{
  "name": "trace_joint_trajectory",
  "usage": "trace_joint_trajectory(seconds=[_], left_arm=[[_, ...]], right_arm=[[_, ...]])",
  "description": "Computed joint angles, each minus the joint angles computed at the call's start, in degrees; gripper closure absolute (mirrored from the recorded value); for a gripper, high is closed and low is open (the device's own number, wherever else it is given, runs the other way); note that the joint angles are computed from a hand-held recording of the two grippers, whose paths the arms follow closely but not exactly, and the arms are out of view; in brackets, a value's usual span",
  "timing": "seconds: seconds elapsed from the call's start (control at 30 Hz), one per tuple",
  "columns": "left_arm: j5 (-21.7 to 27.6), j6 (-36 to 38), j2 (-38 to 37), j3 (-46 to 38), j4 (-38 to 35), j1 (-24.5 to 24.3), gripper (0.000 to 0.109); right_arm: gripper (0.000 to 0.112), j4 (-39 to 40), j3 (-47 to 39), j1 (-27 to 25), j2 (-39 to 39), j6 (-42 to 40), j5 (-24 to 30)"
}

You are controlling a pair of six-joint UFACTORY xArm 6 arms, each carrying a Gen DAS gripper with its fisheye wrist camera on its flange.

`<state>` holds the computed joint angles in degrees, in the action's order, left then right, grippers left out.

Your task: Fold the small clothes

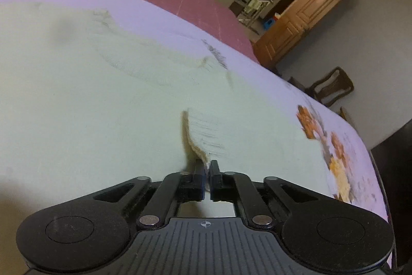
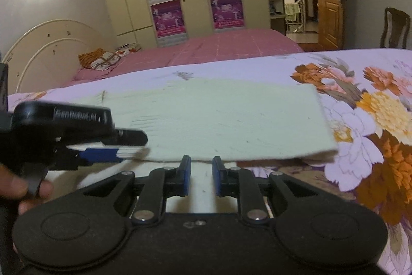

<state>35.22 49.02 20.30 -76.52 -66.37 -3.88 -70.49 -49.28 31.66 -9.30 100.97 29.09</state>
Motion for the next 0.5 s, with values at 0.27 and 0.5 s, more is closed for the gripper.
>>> trace_joint_trajectory(seconds=[0.27,0.5], left_arm=[[-2.7,8.5,0.1,-2.4,-1.4,9.3,0.106],[-3.9,9.7,1.3,-2.3,-1.2,13.3,0.106]], right_arm=[[0.091,0.3,-0.7,-0.9,0.7,-0.4,-1.3],[0.082,-0.5,-2.7,-1.6,3.8,4.8,-4.4]])
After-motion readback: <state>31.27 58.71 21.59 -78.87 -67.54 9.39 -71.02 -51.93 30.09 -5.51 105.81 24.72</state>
